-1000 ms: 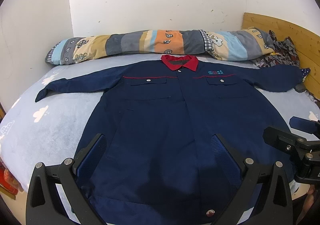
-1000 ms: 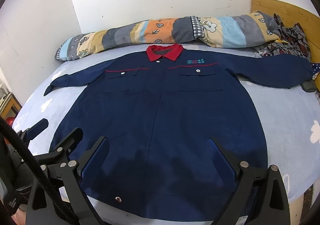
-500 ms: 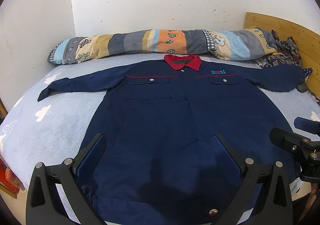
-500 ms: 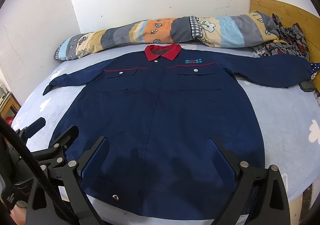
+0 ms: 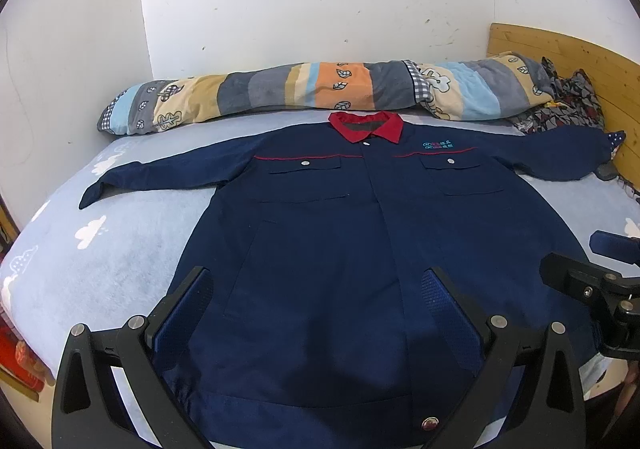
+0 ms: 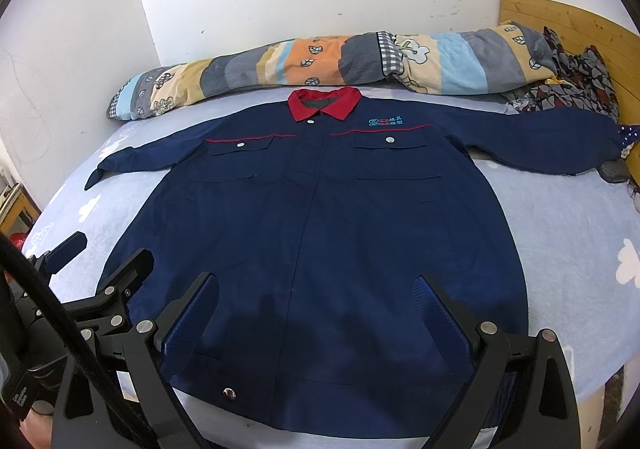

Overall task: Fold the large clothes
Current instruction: 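Move both tools over the spread navy jacket, then reach the right gripper to the sleeve cuff by the glasses case and grasp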

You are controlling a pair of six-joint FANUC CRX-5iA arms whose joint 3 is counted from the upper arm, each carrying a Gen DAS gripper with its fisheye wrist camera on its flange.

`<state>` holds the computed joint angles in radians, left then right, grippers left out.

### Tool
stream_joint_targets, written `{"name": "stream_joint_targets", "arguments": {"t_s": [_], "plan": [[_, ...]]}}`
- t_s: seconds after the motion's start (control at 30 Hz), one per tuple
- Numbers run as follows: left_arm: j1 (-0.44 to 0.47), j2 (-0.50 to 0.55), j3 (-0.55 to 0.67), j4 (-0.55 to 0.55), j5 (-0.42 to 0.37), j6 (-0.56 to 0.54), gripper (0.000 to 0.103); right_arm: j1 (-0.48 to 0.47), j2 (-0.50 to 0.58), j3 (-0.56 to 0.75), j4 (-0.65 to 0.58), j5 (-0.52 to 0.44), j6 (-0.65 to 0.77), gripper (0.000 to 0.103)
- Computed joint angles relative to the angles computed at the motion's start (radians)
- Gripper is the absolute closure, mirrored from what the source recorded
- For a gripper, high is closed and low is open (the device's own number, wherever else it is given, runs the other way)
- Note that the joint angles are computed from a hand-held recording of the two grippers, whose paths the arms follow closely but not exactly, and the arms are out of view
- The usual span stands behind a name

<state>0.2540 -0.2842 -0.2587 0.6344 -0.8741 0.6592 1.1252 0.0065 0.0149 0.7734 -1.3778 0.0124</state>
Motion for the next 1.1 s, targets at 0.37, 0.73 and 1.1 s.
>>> {"name": "stream_joint_targets", "arguments": {"t_s": [0.37,0.73,1.1], "plan": [[-0.012,0.059,0.081,-0.014,0.017,0.093,0.0,-0.013,-0.038,-0.027,-0.019,-0.002,-0.063,0.003],[-0.093,0.145,0.198,-0.114,0.081,0.209,0.0,-0.03,-0.022,-0.001,-0.035,-0.035,-0.053,0.003],[-0.167,0.167,0.215,-0.158,0.111,0.167,0.0,-0.135,-0.286,-0.177,-0.005,0.063,-0.251,0.003]]}}
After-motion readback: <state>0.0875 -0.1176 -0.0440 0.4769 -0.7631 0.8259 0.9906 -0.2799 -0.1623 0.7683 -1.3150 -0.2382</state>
